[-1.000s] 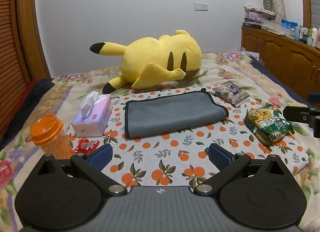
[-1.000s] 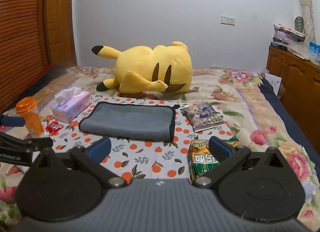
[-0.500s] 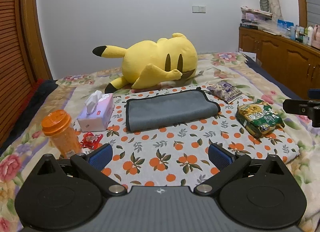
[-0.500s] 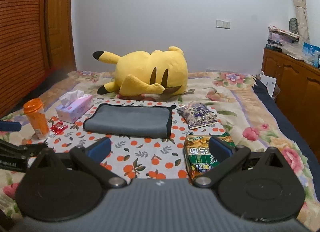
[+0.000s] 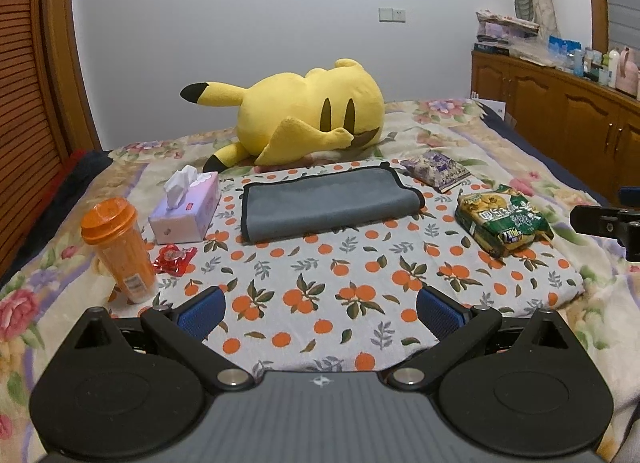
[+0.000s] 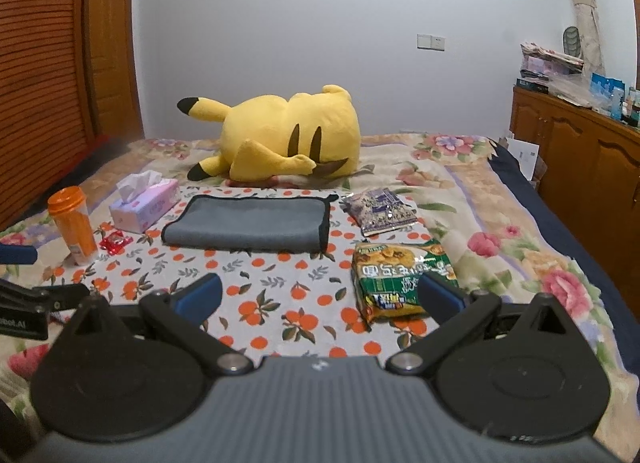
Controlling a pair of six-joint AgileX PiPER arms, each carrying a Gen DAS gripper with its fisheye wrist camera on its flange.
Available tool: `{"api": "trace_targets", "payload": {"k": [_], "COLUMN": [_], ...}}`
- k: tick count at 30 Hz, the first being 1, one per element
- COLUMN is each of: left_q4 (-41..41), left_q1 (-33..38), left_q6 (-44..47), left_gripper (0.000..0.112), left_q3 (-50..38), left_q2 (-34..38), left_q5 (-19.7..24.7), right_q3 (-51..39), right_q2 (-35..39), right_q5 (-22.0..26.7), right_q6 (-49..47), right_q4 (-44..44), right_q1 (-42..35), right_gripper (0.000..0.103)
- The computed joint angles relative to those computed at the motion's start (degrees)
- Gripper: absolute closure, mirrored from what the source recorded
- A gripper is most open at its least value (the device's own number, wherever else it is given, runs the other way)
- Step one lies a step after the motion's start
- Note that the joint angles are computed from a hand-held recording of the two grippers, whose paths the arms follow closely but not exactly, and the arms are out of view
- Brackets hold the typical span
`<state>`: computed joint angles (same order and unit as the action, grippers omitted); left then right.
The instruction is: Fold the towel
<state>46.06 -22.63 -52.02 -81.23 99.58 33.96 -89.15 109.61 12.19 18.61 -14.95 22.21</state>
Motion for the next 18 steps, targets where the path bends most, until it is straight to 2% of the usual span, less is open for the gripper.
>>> {"api": "trace_targets", "payload": {"k": [14, 18], "left_q4": [2.8, 4.1], "left_q1": [-1.2, -1.8], "left_q6": [-5.0, -7.4], "left_gripper": [0.009, 0.009], "left_q3": [5.9, 7.6], "left_q2": [-2.3, -2.8], "left_q5": [-0.8, -0.6], "right_q3": [10.8, 13.4], "right_q2": [-3.6, -4.4], "right_q5": [-6.6, -8.6], "right_q6": [12.4, 18.7], "right_q4": [-11.0, -17.0], "right_q1": [0.6, 0.4], "right_gripper": [0.000, 0.000]}}
